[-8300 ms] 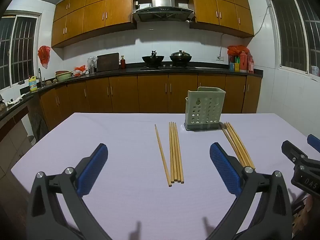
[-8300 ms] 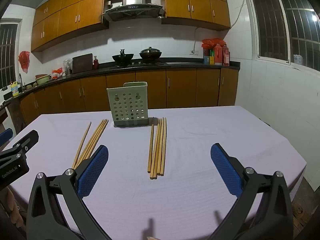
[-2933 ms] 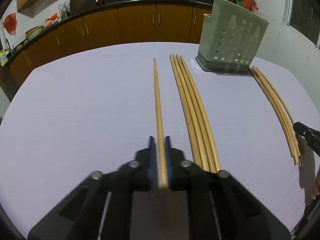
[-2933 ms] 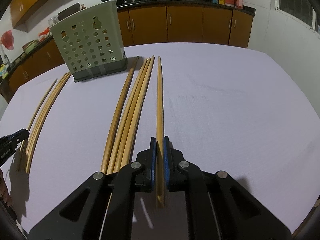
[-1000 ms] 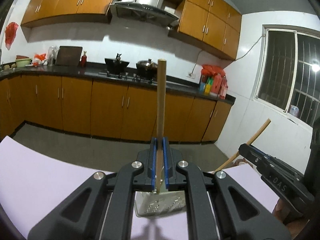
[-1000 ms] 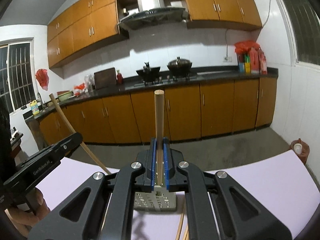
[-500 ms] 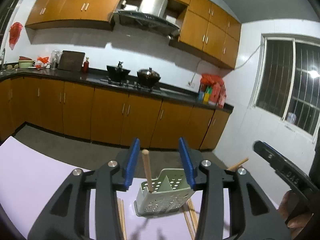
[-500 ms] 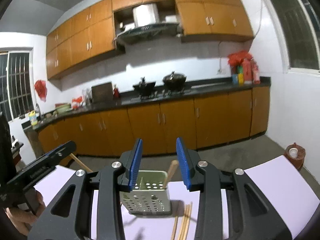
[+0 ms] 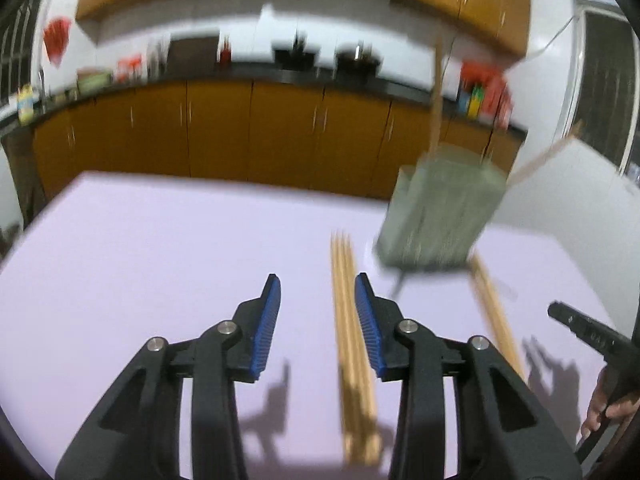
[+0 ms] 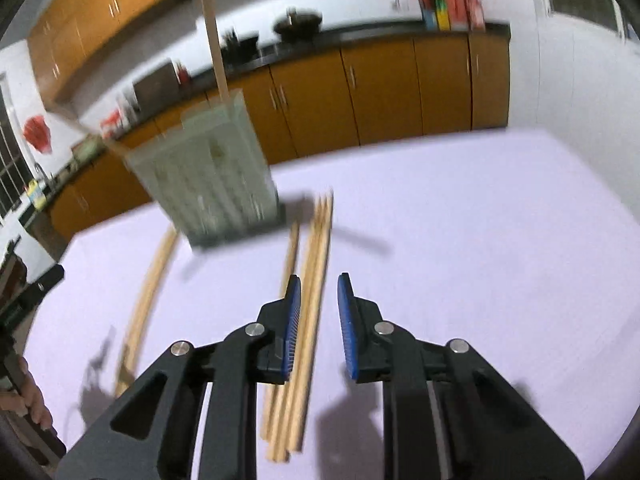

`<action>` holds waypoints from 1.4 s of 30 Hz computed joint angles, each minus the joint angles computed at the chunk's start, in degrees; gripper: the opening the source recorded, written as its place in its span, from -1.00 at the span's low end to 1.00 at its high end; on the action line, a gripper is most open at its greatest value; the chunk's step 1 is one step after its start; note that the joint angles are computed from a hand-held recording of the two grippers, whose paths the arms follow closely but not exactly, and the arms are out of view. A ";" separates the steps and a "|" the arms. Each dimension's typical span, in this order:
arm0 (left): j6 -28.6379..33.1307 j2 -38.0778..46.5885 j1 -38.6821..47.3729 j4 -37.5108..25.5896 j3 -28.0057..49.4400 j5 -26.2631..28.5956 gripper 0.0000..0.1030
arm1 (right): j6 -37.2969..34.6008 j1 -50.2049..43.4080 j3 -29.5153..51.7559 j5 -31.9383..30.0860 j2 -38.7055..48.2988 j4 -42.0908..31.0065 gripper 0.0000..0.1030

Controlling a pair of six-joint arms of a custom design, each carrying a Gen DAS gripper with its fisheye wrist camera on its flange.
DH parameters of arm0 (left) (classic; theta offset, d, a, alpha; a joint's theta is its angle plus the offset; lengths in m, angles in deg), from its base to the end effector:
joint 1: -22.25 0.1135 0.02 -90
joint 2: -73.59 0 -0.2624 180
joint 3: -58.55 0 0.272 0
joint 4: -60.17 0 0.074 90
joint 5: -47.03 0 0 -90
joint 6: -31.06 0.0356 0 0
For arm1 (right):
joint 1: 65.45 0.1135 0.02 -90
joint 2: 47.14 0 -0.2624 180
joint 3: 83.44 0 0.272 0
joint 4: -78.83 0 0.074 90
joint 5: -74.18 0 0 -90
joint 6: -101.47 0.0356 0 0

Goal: Organize utensils
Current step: 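Lower the right gripper onto a chopstick while the left gripper grasps another chopstick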

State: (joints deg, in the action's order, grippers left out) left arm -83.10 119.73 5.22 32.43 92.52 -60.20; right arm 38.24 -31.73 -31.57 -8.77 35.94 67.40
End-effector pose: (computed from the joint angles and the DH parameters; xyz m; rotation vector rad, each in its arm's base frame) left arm 0.1818 -0.0447 0.1761 -0.2956 2.2112 -0.0502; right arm 0.2532 0.1637 0.1590 -0.0787 2.3395 0.3924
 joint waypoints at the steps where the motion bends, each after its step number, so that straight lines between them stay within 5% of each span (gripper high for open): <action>1: -1.03 1.30 0.40 0.34 -1.26 1.37 -0.28 | 0.45 0.22 -0.09 -0.84 1.57 0.41 -0.61; 14: -0.80 8.98 -0.63 4.33 -3.49 3.45 -0.28 | 0.58 2.85 0.65 0.03 8.45 1.48 -0.73; 21: -0.05 12.19 -0.66 5.32 -2.86 4.02 -0.34 | -1.42 5.22 1.94 6.72 9.87 -0.65 -0.84; 42: 5.46 19.61 -2.63 6.45 0.16 4.41 -0.57 | -2.44 3.04 0.79 3.58 8.87 -0.03 -0.84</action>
